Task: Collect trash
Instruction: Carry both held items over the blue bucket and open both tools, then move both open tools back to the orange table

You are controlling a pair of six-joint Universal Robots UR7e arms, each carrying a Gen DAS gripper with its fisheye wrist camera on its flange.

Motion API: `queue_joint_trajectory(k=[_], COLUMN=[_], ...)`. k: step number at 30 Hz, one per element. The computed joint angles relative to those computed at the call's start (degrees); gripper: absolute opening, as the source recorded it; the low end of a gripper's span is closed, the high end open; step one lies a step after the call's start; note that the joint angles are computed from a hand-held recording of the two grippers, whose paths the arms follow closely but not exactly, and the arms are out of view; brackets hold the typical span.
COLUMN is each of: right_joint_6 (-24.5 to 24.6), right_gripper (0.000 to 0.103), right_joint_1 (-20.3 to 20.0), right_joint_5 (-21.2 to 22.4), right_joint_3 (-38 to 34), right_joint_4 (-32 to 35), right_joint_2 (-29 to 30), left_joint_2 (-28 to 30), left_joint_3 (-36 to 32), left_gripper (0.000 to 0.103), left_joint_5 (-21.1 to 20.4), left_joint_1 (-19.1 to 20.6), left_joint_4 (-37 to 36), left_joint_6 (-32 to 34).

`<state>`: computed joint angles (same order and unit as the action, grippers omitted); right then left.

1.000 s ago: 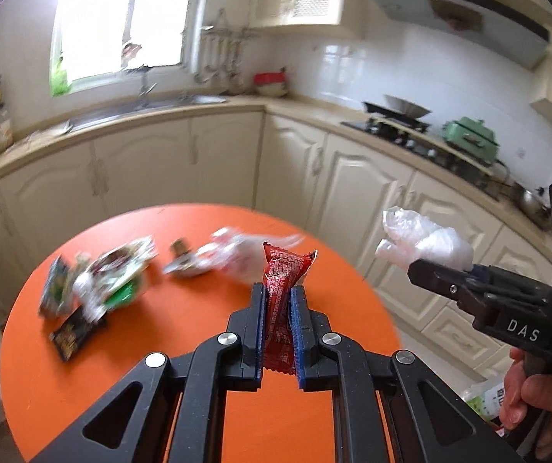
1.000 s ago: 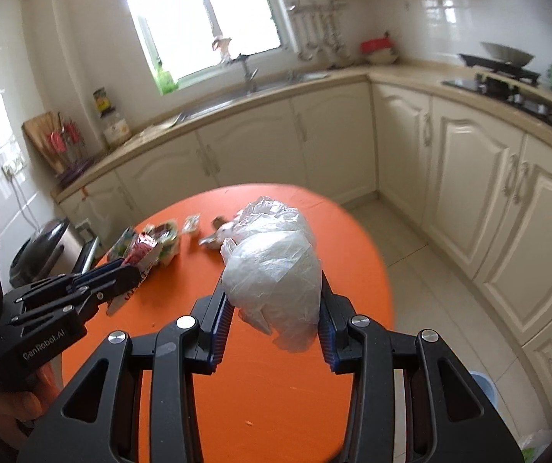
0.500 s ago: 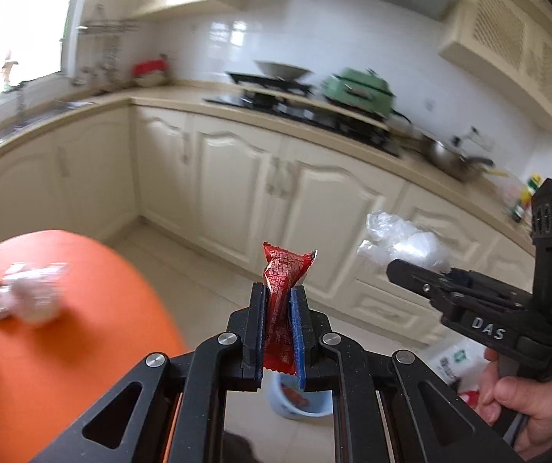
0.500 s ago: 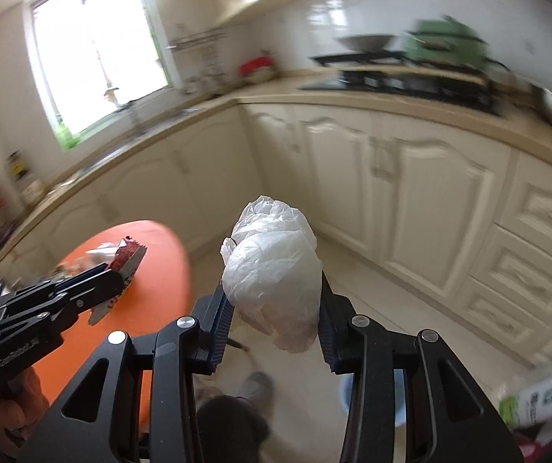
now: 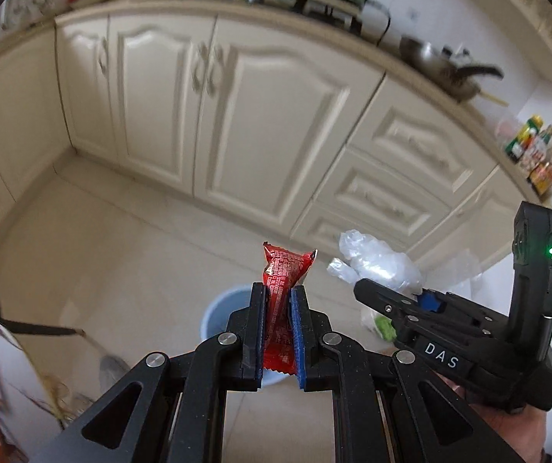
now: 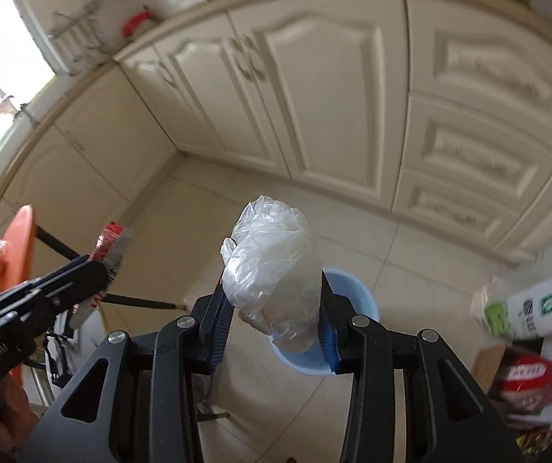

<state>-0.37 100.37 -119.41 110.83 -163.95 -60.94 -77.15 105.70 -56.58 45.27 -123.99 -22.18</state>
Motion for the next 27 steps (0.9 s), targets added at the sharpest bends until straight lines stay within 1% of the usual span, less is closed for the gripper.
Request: queue_joint_trajectory(k=[2,6,9,12,13,14,15,16,17,18,19,21,22,24,27], right_joint_6=[0.2,0.3,0.2,0.7,1.1,2.0,2.8,3.2,3.7,4.2,4.8,5.3,5.5,6.0,6.9], right_gripper=[0.039,0.039,0.04,0.043,0.048,0.054,0.07,0.082,0.084,0.087,0.095,0.101,0.103,0.103,0.103], right_joint_1=[-1.5,-3.6,-4.8,-5.9,-6.5,-7.2,-7.7,-8.0,-8.5,-8.7,-8.7,-8.7,-8.4,-7.8,-6.6], right_joint_5=[0.3,0.4,0.5,0.2,0.4,0.5,0.3,0.5,0.9,0.6,-0.1,-0.7,-1.3,-2.7,-3.7], right_joint_3=[0.8,-0.1,-0.7,-1.3,-1.6,-2.1,-2.2,-1.8,-1.2,-0.9,-0.5,0.7,1.1,1.5,2.2], right_joint_4=[-0.2,0.1,0.2,-0.5,-0.2,0.9,1.2,0.5,-0.2,-0.4,-0.7,-2.6,-2.9,-2.9,-3.5], right_joint_2=[0.3,2.2,3.6,5.0,5.4,5.8,6.2,6.2,6.0,5.8,5.7,5.2,4.9,4.6,3.5], left_joint_2=[2.7,8.7,12.2,15.2,15.9,16.7,17.6,18.2,18.4,18.8,18.8,19.4,19.4,19.6,19.1], left_joint_3=[-1.2,-5.1,-7.8,-10.4,-10.8,-11.5,-12.4,-12.8,-12.9,-13.0,-12.6,-13.2,-13.4,-13.7,-13.4], left_gripper=[0.008,0.008,0.009,0.012,0.013,0.018,0.025,0.042,0.063,0.078,0.082,0.09,0.09,0.091,0.093], left_joint_5=[-0.9,-2.8,-3.7,-5.3,-5.8,-5.4,-4.7,-4.3,-3.7,-2.6,-1.8,-0.2,0.1,1.0,3.1], left_joint_1=[1.8,6.0,7.6,9.6,10.1,10.6,10.9,11.2,11.3,11.3,11.3,11.3,11.3,10.9,10.0], left_joint_4=[-0.4,-0.8,-0.9,-0.1,0.5,1.1,2.0,2.3,2.2,1.3,-0.1,-0.2,0.1,0.1,-0.3], left_joint_6=[0.7,2.2,3.2,4.8,4.7,4.4,4.0,3.6,3.1,2.9,3.2,3.1,2.9,2.7,2.6])
